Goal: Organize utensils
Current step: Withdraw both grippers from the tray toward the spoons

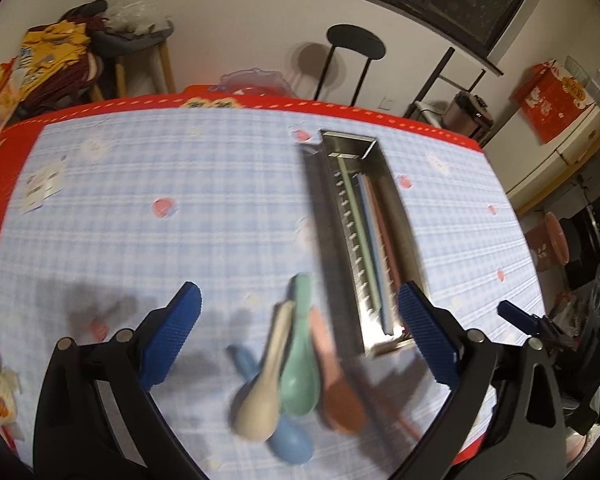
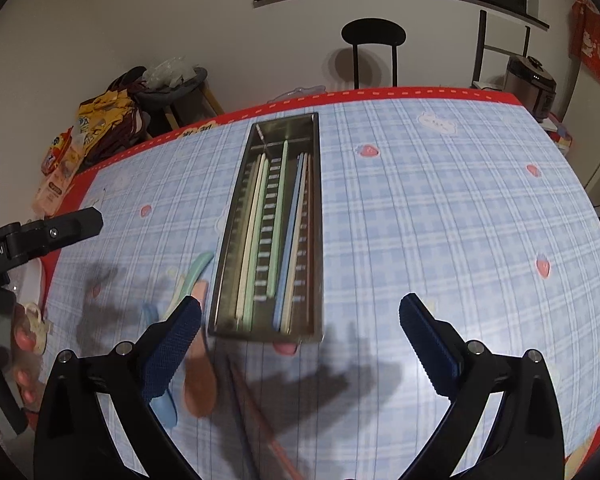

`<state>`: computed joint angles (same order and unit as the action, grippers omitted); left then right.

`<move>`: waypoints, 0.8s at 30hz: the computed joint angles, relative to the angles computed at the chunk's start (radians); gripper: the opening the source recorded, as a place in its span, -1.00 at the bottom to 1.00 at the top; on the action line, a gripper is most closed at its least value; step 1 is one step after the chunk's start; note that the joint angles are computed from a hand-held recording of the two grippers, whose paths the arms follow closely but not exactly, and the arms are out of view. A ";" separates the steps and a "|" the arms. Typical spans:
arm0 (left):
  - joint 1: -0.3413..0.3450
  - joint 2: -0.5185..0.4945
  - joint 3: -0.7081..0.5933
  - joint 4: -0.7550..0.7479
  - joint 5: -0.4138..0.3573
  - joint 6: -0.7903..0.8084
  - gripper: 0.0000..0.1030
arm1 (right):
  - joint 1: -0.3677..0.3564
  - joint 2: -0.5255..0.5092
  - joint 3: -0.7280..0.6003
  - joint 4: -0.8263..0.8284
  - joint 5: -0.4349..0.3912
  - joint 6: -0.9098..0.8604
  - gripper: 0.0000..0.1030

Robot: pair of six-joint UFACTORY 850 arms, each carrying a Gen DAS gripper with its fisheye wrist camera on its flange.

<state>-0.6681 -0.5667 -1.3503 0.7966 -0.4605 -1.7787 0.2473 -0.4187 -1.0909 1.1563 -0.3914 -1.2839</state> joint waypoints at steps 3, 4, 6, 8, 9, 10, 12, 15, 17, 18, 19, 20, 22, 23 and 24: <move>-0.014 0.026 0.046 -0.012 -0.006 -0.004 0.88 | -0.003 0.029 0.052 0.024 0.003 -0.034 0.89; -0.022 0.040 0.073 -0.007 -0.001 -0.020 0.89 | -0.005 0.036 0.066 0.036 -0.001 -0.046 0.89; -0.033 0.057 0.108 0.015 0.006 -0.055 0.89 | -0.010 0.048 0.093 0.063 -0.017 -0.080 0.89; -0.050 0.074 0.146 0.086 0.004 -0.128 0.89 | -0.009 0.058 0.114 0.094 -0.014 -0.116 0.88; -0.059 0.081 0.160 0.117 -0.009 -0.155 0.89 | -0.008 0.062 0.124 0.117 -0.014 -0.139 0.88; -0.066 0.084 0.168 0.134 -0.021 -0.167 0.89 | -0.013 0.065 0.133 0.163 -0.029 -0.187 0.89; -0.078 0.091 0.185 0.156 -0.048 -0.181 0.89 | -0.017 0.073 0.149 0.241 -0.052 -0.269 0.89; -0.090 0.105 0.215 0.201 -0.060 -0.218 0.89 | -0.010 0.064 0.139 0.191 -0.070 -0.240 0.89; -0.104 0.110 0.230 0.251 -0.087 -0.259 0.89 | -0.003 0.062 0.136 0.176 -0.071 -0.237 0.89; -0.108 0.111 0.234 0.258 -0.095 -0.263 0.89 | 0.006 0.064 0.138 0.172 -0.056 -0.241 0.89; -0.110 0.112 0.241 0.258 -0.093 -0.262 0.89 | 0.010 0.060 0.134 0.147 -0.056 -0.221 0.89; -0.111 0.112 0.242 0.251 -0.092 -0.254 0.89 | 0.013 0.056 0.131 0.129 -0.060 -0.203 0.89; -0.110 0.112 0.251 0.244 -0.073 -0.252 0.89 | 0.016 0.042 0.119 0.085 -0.075 -0.150 0.89; -0.109 0.112 0.255 0.246 -0.055 -0.253 0.89 | 0.016 0.037 0.116 0.081 -0.079 -0.140 0.89; -0.108 0.108 0.255 0.230 -0.043 -0.235 0.89 | 0.016 0.033 0.114 0.081 -0.086 -0.138 0.88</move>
